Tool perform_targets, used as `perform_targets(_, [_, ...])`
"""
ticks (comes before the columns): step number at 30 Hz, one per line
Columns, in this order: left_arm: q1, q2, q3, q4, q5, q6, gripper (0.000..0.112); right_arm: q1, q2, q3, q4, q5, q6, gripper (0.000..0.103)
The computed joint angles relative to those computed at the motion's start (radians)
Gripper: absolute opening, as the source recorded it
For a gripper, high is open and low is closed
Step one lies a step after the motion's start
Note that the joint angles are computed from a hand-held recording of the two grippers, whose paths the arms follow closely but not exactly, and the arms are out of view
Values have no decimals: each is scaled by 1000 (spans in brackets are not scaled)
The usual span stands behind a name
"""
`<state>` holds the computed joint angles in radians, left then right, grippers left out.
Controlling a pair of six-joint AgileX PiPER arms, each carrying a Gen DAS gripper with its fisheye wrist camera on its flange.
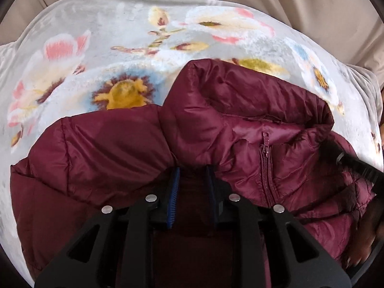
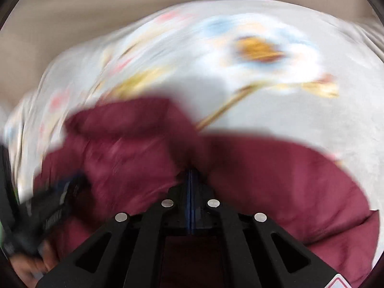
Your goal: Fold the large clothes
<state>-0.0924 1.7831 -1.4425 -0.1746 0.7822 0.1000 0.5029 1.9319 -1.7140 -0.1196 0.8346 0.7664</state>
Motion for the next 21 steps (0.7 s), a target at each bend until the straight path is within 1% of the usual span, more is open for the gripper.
perform_targets(1, [-9, -21, 3, 37, 8, -38, 19, -4, -35, 32, -27, -6, 32, 3])
perform_targets(2, [-15, -58, 23, 35, -4, -39, 20, -10, -79, 77, -19, -31, 29, 4])
perform_targets(3, [-15, -88, 38, -6, -16, -5, 20, -10, -132, 135, 9, -59, 4, 4])
perform_targets(4, [-27, -115, 40, -57, -15, 32, 20, -2, -163, 170, 24, -66, -15, 4])
perform_targets(6, [-50, -110, 12, -119, 13, 71, 23, 29, -195, 222, 47, -75, -47, 4])
perform_targets(7, [-77, -83, -23, -144, 39, 77, 23, 41, -186, 223, 58, -72, -60, 4])
perform_targets(9, [-144, -24, -76, -105, 57, 31, 23, 59, -139, 194, 48, -53, -84, 4])
perform_targets(11, [-222, 43, -118, 24, 49, -76, 24, 49, -91, 152, 26, -30, -106, 3])
perform_targets(12, [-234, 69, -120, 65, 36, -115, 25, 35, -73, 142, -9, -22, -80, 0])
perform_targets(13, [-234, 64, -98, 66, 11, -134, 26, 16, -77, 165, -41, -36, -46, 0])
perform_targets(14, [-224, 60, -81, 43, -14, -126, 26, -22, -105, 226, -76, -66, 8, 0])
perform_targets(15, [-214, 54, -71, 26, -21, -122, 26, -63, -141, 293, -79, -108, 42, 0])
perform_targets(16, [-211, 50, -68, 31, -21, -127, 30, -92, -174, 343, -81, -130, 73, 0])
perform_targets(17, [-197, 26, -39, 24, -26, -119, 30, -127, -222, 401, -110, -133, 138, 0])
perform_targets(18, [-183, 16, -34, 4, -20, -119, 30, -133, -253, 422, -150, -110, 190, 0])
perform_targets(19, [-156, -12, -19, -48, -13, -107, 29, -140, -294, 452, -163, -110, 209, 5])
perform_targets(20, [-134, -49, 5, -91, -27, -78, 29, -147, -323, 475, -140, -130, 188, 5])
perform_targets(21, [-124, -97, 41, -94, -63, -67, 30, -142, -355, 490, -106, -144, 147, 5])
